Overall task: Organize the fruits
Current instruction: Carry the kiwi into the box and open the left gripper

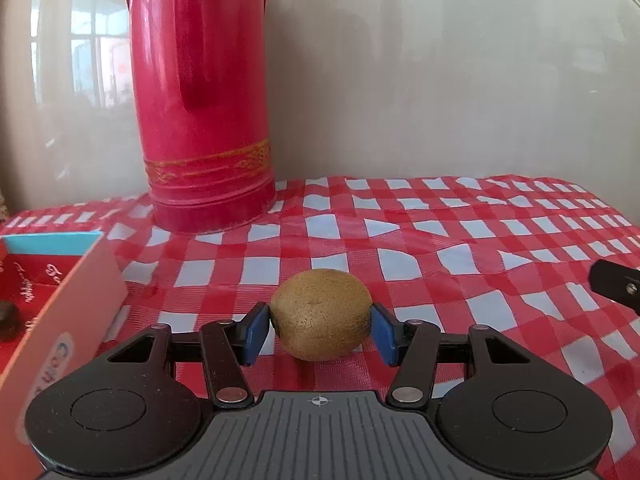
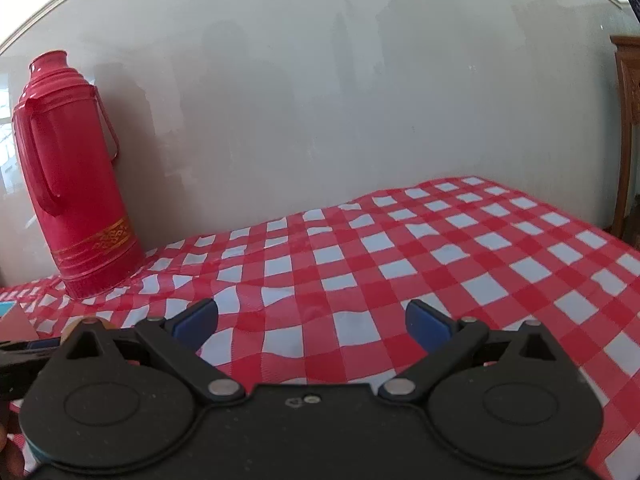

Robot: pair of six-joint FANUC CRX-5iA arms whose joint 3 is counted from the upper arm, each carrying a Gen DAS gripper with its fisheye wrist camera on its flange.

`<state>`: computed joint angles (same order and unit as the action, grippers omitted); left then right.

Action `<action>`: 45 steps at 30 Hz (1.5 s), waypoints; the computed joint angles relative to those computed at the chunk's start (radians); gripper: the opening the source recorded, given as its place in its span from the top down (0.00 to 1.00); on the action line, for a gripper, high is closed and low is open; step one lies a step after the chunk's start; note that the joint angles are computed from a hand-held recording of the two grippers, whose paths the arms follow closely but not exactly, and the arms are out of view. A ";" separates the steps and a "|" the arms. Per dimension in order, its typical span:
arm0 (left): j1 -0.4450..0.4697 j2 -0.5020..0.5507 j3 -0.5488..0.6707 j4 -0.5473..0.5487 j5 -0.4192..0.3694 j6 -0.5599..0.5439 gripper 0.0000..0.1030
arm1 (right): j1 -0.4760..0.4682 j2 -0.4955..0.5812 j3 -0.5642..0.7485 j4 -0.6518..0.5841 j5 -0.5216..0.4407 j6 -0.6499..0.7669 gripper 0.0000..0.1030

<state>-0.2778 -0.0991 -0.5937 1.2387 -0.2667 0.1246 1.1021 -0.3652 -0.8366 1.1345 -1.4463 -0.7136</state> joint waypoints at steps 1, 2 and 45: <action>0.001 -0.013 -0.010 0.020 0.001 -0.019 0.47 | 0.002 0.000 0.002 0.000 0.000 -0.004 0.08; 0.007 -0.026 -0.019 0.030 0.000 -0.031 0.47 | 0.006 0.002 0.005 0.001 0.000 -0.005 0.08; 0.415 -0.096 -0.048 0.260 -0.069 -0.277 0.11 | -0.164 0.333 0.303 0.181 0.637 0.410 0.40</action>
<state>0.1374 -0.1952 -0.6412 1.4987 -0.3355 -0.1522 0.9383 -0.0321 -0.5332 1.3158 -0.8093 -0.3040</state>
